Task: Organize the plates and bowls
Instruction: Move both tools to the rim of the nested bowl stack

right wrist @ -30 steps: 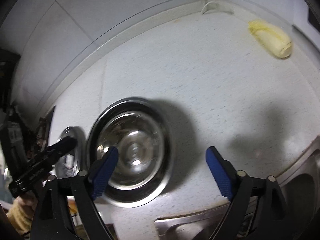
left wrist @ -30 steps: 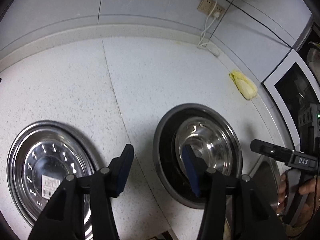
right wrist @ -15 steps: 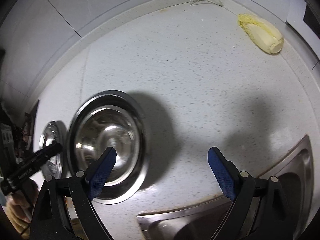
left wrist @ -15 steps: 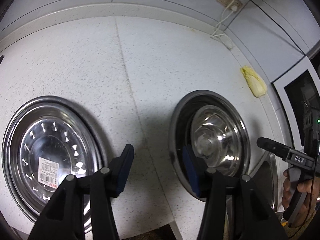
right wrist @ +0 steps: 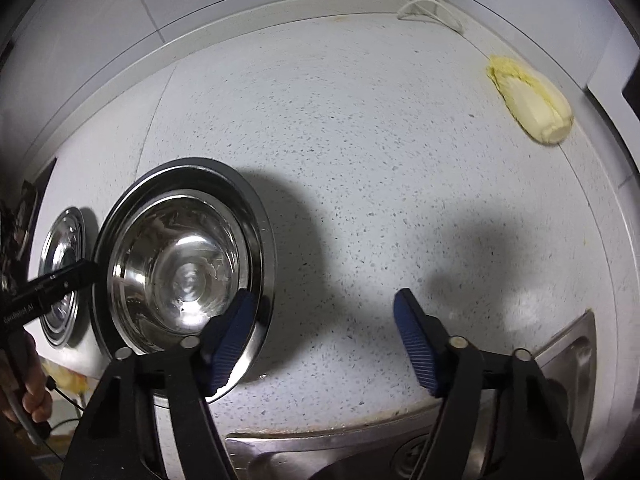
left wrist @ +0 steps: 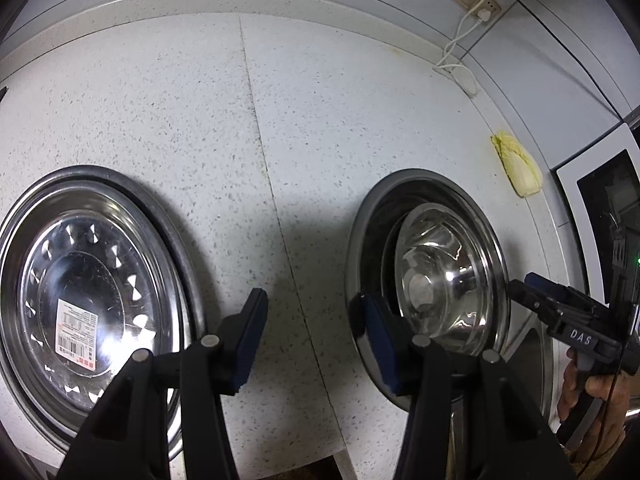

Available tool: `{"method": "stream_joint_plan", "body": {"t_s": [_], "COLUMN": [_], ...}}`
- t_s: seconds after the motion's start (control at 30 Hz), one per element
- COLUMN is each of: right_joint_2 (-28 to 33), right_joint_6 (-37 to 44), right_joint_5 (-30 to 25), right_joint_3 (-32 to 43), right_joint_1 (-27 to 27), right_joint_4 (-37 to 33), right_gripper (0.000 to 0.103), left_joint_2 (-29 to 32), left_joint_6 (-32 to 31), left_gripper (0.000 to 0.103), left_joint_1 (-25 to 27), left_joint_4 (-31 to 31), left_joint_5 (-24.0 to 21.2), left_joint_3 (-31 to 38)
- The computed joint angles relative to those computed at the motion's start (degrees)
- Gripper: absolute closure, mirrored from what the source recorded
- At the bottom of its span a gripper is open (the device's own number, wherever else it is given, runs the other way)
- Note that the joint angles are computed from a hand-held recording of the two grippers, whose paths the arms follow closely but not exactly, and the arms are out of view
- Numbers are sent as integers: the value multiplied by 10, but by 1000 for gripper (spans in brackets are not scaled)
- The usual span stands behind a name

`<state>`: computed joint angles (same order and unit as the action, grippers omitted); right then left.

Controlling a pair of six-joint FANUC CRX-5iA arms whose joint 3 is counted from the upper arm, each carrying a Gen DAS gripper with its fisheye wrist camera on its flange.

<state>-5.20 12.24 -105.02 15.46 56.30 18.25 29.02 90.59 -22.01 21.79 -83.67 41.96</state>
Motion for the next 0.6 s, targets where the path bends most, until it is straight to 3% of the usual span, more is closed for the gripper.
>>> {"method": "stream_joint_plan", "body": {"t_s": [0.2, 0.6], "right_joint_2": [11, 1], "right_joint_6": [30, 24], "right_joint_5": [1, 27], "right_joint_3": [4, -11], "right_joint_1": [2, -12], "right_joint_4": [-3, -26], "right_gripper": [48, 51], "left_joint_2": [1, -1], "left_joint_6": [0, 2], "left_gripper": [55, 55], "left_joint_1": [-5, -11], "left_joint_4": [-11, -17], "left_joint_5": [3, 11], "left_joint_3": [2, -9]}}
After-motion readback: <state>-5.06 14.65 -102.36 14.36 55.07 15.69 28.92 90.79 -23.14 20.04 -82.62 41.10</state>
